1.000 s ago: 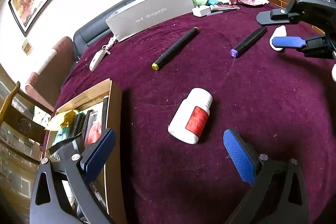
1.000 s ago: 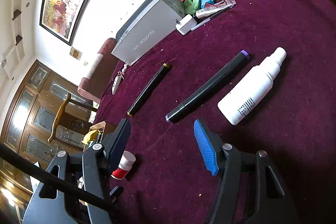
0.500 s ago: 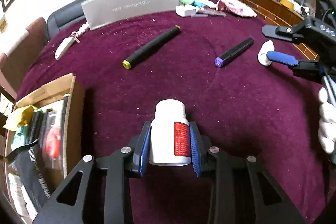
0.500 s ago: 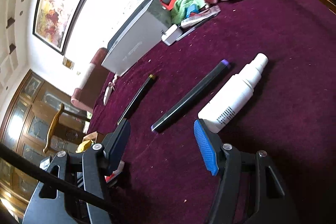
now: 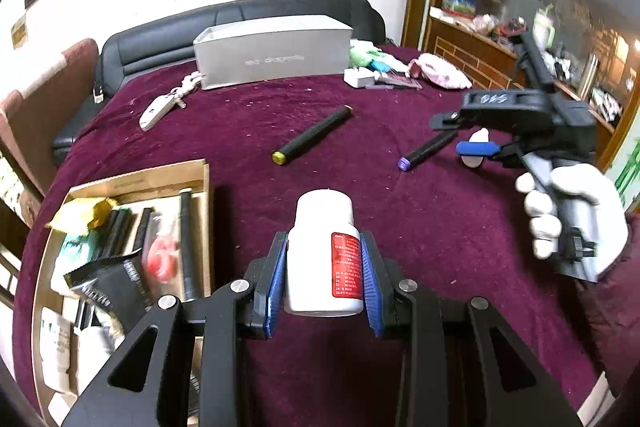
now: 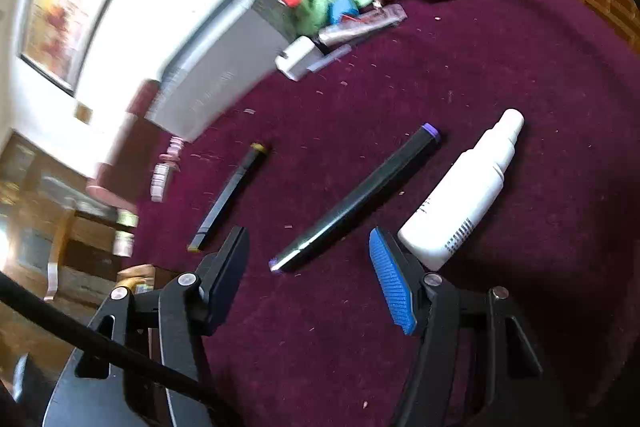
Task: Organize objects
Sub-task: 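Grasp a black marker with the right tool while the left holds the pill bottle, then carry the pill bottle and marker over the box with both tools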
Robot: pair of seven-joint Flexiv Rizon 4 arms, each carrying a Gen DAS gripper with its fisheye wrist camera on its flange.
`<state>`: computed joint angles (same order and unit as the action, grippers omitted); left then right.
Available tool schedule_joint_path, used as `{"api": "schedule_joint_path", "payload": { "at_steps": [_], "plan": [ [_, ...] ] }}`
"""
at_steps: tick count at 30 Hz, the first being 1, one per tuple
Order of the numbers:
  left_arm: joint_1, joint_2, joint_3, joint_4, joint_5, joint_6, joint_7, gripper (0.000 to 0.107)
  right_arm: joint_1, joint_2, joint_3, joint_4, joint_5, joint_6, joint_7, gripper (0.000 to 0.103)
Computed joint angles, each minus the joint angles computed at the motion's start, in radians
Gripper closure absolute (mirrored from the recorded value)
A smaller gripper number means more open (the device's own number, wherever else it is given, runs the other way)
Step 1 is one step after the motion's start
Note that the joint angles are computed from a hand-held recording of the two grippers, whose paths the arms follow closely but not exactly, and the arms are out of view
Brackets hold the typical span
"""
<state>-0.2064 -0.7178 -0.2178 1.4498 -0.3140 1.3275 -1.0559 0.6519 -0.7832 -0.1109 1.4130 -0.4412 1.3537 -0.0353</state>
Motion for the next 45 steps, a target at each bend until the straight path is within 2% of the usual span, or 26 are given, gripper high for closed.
{"api": "schedule_joint_path", "payload": {
  "at_steps": [3,7,10,15,17,18,20,25,30,33,37,40,45],
  "plan": [
    [0.054,0.010,-0.049,0.031,-0.034,0.025,0.031,0.077,0.018,-0.031,-0.003,-0.129,-0.036,-0.279,-0.017,0.041],
    [0.118,0.023,-0.099,0.073,-0.086,0.057,0.067,0.077,-0.003,-0.118,0.054,-0.339,-0.036,-0.551,-0.097,0.055],
    [0.160,0.032,-0.127,0.105,-0.120,0.081,0.084,0.077,-0.008,-0.192,0.090,-0.493,0.003,-0.726,-0.152,0.059],
    [0.239,0.041,-0.197,0.161,-0.167,0.136,0.128,0.077,0.019,-0.229,0.062,-0.568,-0.007,-0.827,-0.150,0.059],
    [0.272,0.046,-0.232,0.186,-0.182,0.152,0.145,0.077,0.027,-0.254,0.052,-0.617,-0.019,-0.887,-0.176,0.072],
    [0.294,0.046,-0.255,0.199,-0.192,0.160,0.154,0.077,0.030,-0.260,0.048,-0.627,-0.024,-0.899,-0.183,0.075],
    [0.326,0.051,-0.286,0.226,-0.204,0.180,0.164,0.077,0.033,-0.249,0.043,-0.605,-0.030,-0.887,-0.188,0.090],
    [0.394,0.068,-0.335,0.276,-0.215,0.221,0.157,0.077,0.026,-0.178,0.054,-0.457,-0.025,-0.702,-0.129,0.091],
    [0.474,0.091,-0.390,0.343,-0.187,0.275,0.127,0.077,0.046,-0.088,0.050,-0.273,-0.061,-0.417,-0.048,0.091],
    [0.524,0.108,-0.423,0.387,-0.159,0.303,0.095,0.077,0.060,-0.060,0.053,-0.214,-0.078,-0.263,-0.029,0.091],
    [0.577,0.134,-0.451,0.441,-0.114,0.344,0.047,0.077,0.098,-0.051,0.050,-0.201,-0.103,-0.139,-0.042,0.090],
    [0.607,0.160,-0.461,0.478,-0.077,0.367,0.010,0.077,0.126,-0.061,0.061,-0.225,-0.109,-0.089,-0.084,0.090],
    [0.636,0.190,-0.459,0.519,-0.021,0.375,-0.054,0.077,0.133,-0.126,0.158,-0.339,-0.048,-0.072,-0.240,0.090]
  ]
}}
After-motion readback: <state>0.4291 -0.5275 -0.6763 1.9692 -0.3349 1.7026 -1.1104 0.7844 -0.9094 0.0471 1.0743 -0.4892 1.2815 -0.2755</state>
